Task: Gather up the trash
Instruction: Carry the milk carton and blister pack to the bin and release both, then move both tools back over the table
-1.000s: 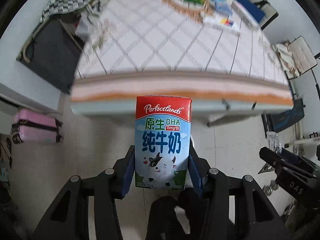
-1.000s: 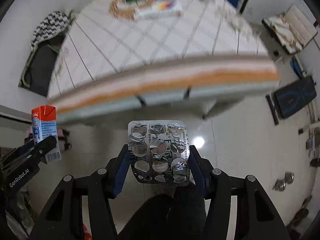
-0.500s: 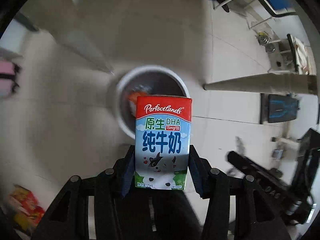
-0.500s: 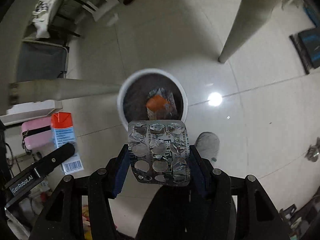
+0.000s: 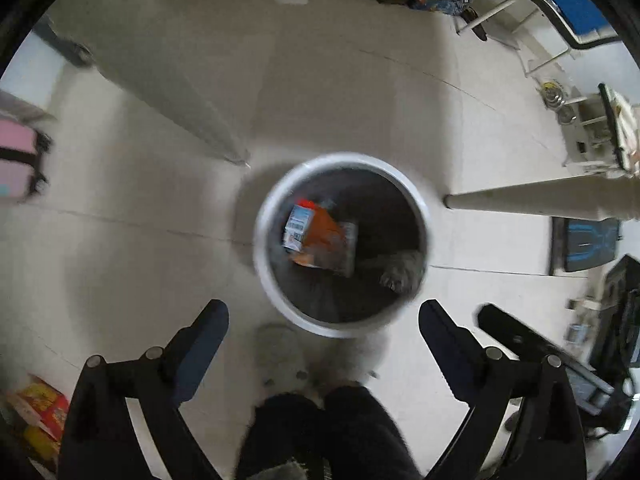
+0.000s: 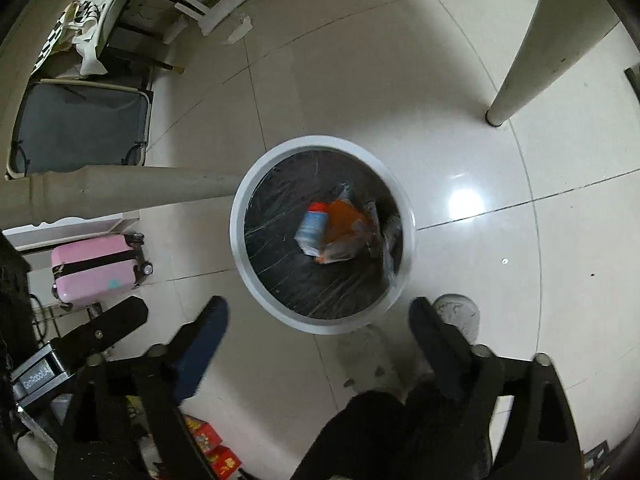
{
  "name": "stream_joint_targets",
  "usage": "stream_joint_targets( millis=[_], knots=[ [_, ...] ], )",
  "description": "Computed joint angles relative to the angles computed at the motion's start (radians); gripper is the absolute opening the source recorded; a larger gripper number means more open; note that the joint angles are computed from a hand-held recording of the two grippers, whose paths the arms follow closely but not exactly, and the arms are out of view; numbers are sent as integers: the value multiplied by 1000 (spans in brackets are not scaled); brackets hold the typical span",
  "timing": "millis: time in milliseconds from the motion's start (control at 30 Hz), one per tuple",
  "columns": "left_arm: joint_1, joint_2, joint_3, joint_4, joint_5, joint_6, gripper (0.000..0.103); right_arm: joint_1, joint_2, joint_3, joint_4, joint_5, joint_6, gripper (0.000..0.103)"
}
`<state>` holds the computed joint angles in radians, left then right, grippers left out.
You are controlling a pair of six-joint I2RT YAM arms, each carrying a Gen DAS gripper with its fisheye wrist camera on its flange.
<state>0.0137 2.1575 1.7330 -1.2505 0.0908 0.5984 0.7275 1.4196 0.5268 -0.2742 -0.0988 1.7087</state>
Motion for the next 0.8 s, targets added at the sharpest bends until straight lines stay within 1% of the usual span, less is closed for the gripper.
stream_joint_targets(
  millis=[100,167,300,433,533,667,733,800],
  knots=[
    [13,-71,-66,80,-53,45,97,4,8,83,-146,3,-46,101],
    [19,-104,-80,79,-73,62,97,0,27,146,-235,3,-85,101],
    [27,-157,-105,74,-101,90,97,18,69,297,-479,15,-145,101],
    [36,-180,-60,-2,-109,106,97,35,72,416,-665,35,-161,101],
    [40,-208,-40,-34,-113,118,97,43,70,524,-805,42,-158,101],
    [67,-213,75,-167,-92,133,97,66,70,676,-964,64,-153,101],
    [79,-217,141,-230,-83,144,97,84,82,789,-1070,73,-144,101],
    [92,-212,224,-303,-72,154,97,99,95,886,-1149,81,-134,101]
  ],
)
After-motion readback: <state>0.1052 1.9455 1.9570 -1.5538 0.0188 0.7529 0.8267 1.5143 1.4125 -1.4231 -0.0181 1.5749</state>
